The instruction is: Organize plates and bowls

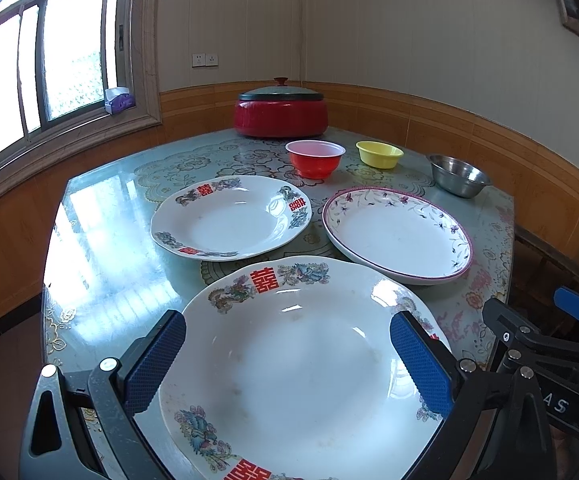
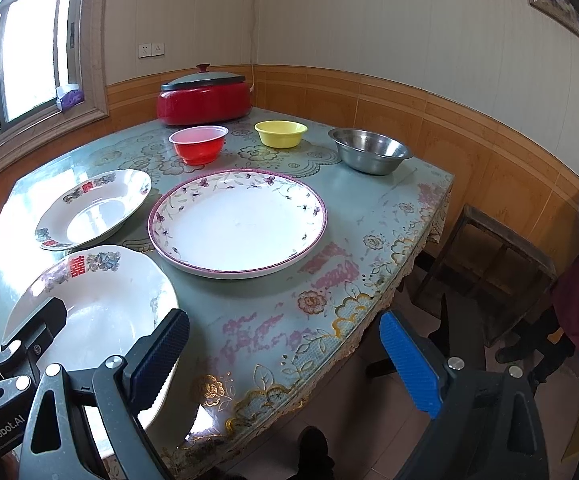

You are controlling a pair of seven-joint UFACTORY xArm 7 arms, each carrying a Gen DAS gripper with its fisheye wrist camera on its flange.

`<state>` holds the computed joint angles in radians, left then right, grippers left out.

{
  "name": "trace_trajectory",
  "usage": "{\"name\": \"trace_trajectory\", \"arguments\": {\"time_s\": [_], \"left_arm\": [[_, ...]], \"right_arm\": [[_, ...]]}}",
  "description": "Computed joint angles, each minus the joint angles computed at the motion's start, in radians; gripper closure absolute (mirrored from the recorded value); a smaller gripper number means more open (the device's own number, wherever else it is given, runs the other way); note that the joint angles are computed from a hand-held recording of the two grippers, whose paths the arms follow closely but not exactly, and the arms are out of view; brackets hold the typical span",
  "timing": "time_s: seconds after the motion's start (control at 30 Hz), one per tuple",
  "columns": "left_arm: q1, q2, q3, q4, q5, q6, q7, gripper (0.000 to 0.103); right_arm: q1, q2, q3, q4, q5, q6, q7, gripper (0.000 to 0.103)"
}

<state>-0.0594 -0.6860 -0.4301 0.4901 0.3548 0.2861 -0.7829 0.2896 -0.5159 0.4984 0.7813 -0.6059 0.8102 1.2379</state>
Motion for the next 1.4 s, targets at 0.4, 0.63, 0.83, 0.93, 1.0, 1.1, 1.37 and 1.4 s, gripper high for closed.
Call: {"name": "trace_trajectory", "arguments": {"time_s": [0.4, 0.63, 0.83, 0.93, 1.0, 1.1, 1.37, 1.4], "left_arm": [[-0.004, 0.002, 0.008, -0.003, -0.004, -0.006, 0.000, 0.000], [-0.010, 0.000, 0.019, -0.004, -0.014, 0.001, 0.004, 0.000], [-0.010, 0.002, 0.019, -0.004, -0.017, 0.007, 0.004, 0.000], [-0.076, 0.016, 0.100, -0.025, -0.058, -0.051, 0.056, 0.000], [-0.166, 0.033, 0.196, -0.039, -0.126, -0.102, 0.123, 0.000], [-0.202, 0.050, 0.229, -0.027, -0.196, -0.111, 0.166, 0.000], [-0.152, 0.169, 0.142, 0.109, -0.238, -0.075, 0.133, 0.000], [-0.130, 0.188, 0.110, 0.131, -0.223, -0.078, 0.109, 0.000]], "right_arm": [[0.004, 0.005, -0.003, 0.004, 0.001, 0.001, -0.003, 0.005], [0.007, 0.011, -0.009, 0.003, 0.003, -0.010, -0.012, 0.005], [0.009, 0.023, -0.028, -0.003, 0.012, -0.048, -0.030, 0.005], [0.016, 0.019, -0.076, -0.031, 0.039, -0.143, -0.062, 0.005], [0.014, 0.015, -0.113, -0.058, 0.070, -0.232, -0.091, 0.005], [0.024, 0.025, -0.190, -0.093, 0.158, -0.362, -0.196, 0.005], [0.057, 0.058, -0.383, -0.129, 0.404, -0.481, -0.528, 0.005], [0.072, 0.063, -0.419, -0.130, 0.444, -0.490, -0.581, 0.005]]}}
